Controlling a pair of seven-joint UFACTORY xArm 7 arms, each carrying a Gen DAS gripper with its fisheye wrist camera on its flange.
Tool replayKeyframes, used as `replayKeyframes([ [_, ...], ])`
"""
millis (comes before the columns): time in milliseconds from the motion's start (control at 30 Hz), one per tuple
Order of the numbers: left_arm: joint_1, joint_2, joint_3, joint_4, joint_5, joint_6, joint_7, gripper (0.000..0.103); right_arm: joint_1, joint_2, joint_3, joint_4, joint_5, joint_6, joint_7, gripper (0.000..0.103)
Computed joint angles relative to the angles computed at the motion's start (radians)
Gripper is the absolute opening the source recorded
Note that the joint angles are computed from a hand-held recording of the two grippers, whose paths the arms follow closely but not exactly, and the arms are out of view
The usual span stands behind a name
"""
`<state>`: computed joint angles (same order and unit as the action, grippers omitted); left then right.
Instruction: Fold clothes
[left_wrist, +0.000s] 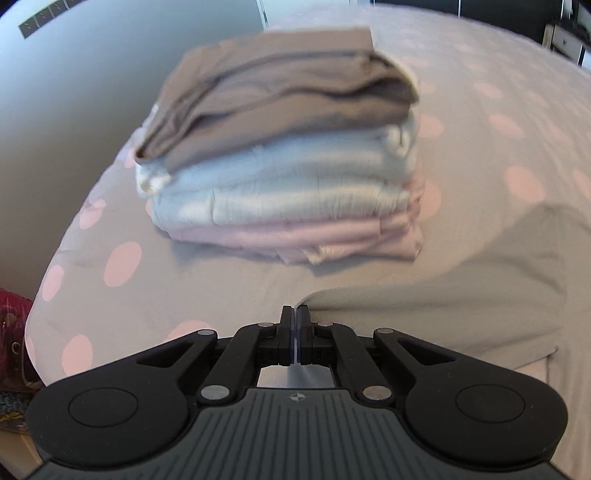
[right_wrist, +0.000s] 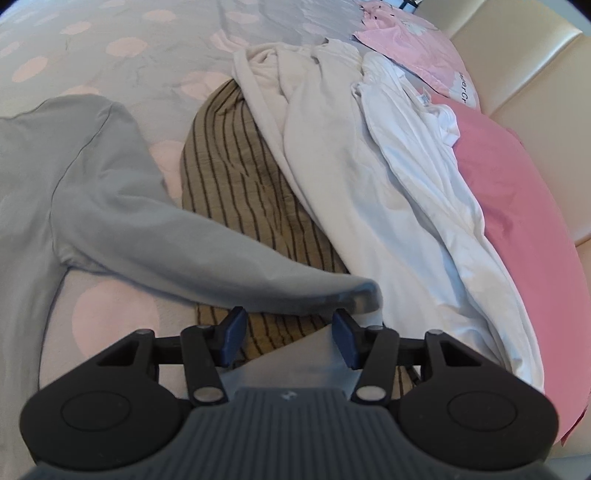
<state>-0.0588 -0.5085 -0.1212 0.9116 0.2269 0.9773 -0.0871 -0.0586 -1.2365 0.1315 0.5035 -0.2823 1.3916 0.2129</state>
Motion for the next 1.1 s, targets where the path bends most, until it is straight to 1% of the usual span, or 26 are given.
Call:
replayKeyframes([
  [33, -0.001, 0.01, -0.013, 0.005, 0.022, 0.015, 0.013, 0.001, -0.001, 0.004, -0.008, 0.006, 0.006, -0.018, 0.007, 0.055],
  [67, -0.002, 0.002, -0.027, -0.007, 0.055, -0.004, 0.019, 0.004, 0.0, 0.008, -0.017, 0.013, 0.016, -0.041, 0.016, 0.055],
  [100, -0.006, -0.007, -0.04, -0.012, 0.08, -0.02, 0.025, 0.01, 0.002, 0.011, -0.026, 0.019, 0.029, -0.068, 0.023, 0.055],
  [133, -0.015, -0.012, -0.047, -0.006, 0.086, -0.026, 0.034, 0.014, 0.007, 0.015, -0.035, 0.023, 0.044, -0.1, 0.03, 0.055],
  [167, -0.034, -0.017, -0.042, 0.001, 0.065, -0.043, 0.048, 0.019, 0.013, 0.022, -0.043, 0.023, 0.061, -0.136, 0.034, 0.055],
  [200, -0.062, -0.02, -0.027, 0.01, 0.021, -0.058, 0.073, 0.023, 0.02, 0.035, -0.048, 0.021, 0.079, -0.176, 0.04, 0.055],
  [267, -0.117, -0.012, -0.001, 0.037, -0.082, -0.084, 0.12, 0.026, 0.028, 0.077, -0.053, 0.018, 0.113, -0.247, 0.053, 0.052],
  [300, -0.137, -0.001, 0.004, 0.046, -0.126, -0.108, 0.129, 0.03, 0.033, 0.108, -0.051, 0.018, 0.128, -0.284, 0.059, 0.05],
  [333, -0.154, 0.017, 0.006, 0.051, -0.165, -0.134, 0.137, 0.032, 0.037, 0.14, -0.046, 0.019, 0.137, -0.313, 0.061, 0.044],
  [367, -0.172, 0.036, 0.008, 0.056, -0.202, -0.159, 0.147, 0.036, 0.04, 0.173, -0.038, 0.019, 0.142, -0.343, 0.064, 0.04],
  [433, -0.191, 0.085, -0.003, 0.055, -0.235, -0.217, 0.16, 0.037, 0.044, 0.236, -0.027, 0.023, 0.151, -0.395, 0.076, 0.04],
  [533, -0.181, 0.164, -0.045, 0.06, -0.19, -0.271, 0.128, 0.037, 0.047, 0.293, -0.028, 0.01, 0.161, -0.477, 0.098, 0.04],
  [567, -0.182, 0.19, -0.049, 0.062, -0.185, -0.29, 0.119, 0.037, 0.05, 0.312, -0.034, 0.003, 0.168, -0.503, 0.102, 0.04],
  [633, -0.196, 0.237, -0.037, 0.069, -0.212, -0.323, 0.121, 0.037, 0.048, 0.34, -0.044, -0.013, 0.178, -0.563, 0.115, 0.041],
  [700, -0.209, 0.275, -0.024, 0.072, -0.256, -0.356, 0.118, 0.04, 0.045, 0.367, -0.052, -0.028, 0.191, -0.626, 0.131, 0.041],
  [767, -0.219, 0.307, -0.016, 0.076, -0.289, -0.38, 0.126, 0.041, 0.041, 0.396, -0.059, -0.038, 0.204, -0.684, 0.147, 0.042],
  [833, -0.218, 0.333, -0.02, 0.083, -0.28, -0.387, 0.117, 0.042, 0.035, 0.432, -0.063, -0.04, 0.211, -0.722, 0.158, 0.042],
  [933, -0.217, 0.364, -0.024, 0.092, -0.262, -0.384, 0.105, 0.042, 0.045, 0.482, -0.081, -0.042, 0.232, -0.756, 0.158, 0.041],
  [967, -0.219, 0.37, -0.023, 0.089, -0.264, -0.392, 0.106, 0.042, 0.061, 0.493, -0.097, -0.043, 0.247, -0.766, 0.14, 0.037],
  [1000, -0.22, 0.376, -0.023, 0.086, -0.266, -0.401, 0.107, 0.042, 0.079, 0.503, -0.113, -0.043, 0.263, -0.777, 0.118, 0.032],
  [1033, -0.223, 0.378, -0.023, 0.082, -0.268, -0.413, 0.116, 0.042, 0.096, 0.512, -0.128, -0.042, 0.281, -0.787, 0.093, 0.013],
  [1067, -0.227, 0.379, -0.023, 0.079, -0.271, -0.426, 0.127, 0.028, 0.092, 0.516, -0.12, -0.04, 0.277, -0.797, 0.083, 0.002],
  [1100, -0.234, 0.377, -0.02, 0.074, -0.287, -0.449, 0.157, 0.002, 0.082, 0.518, -0.103, -0.038, 0.263, -0.808, 0.079, 0.002],
])
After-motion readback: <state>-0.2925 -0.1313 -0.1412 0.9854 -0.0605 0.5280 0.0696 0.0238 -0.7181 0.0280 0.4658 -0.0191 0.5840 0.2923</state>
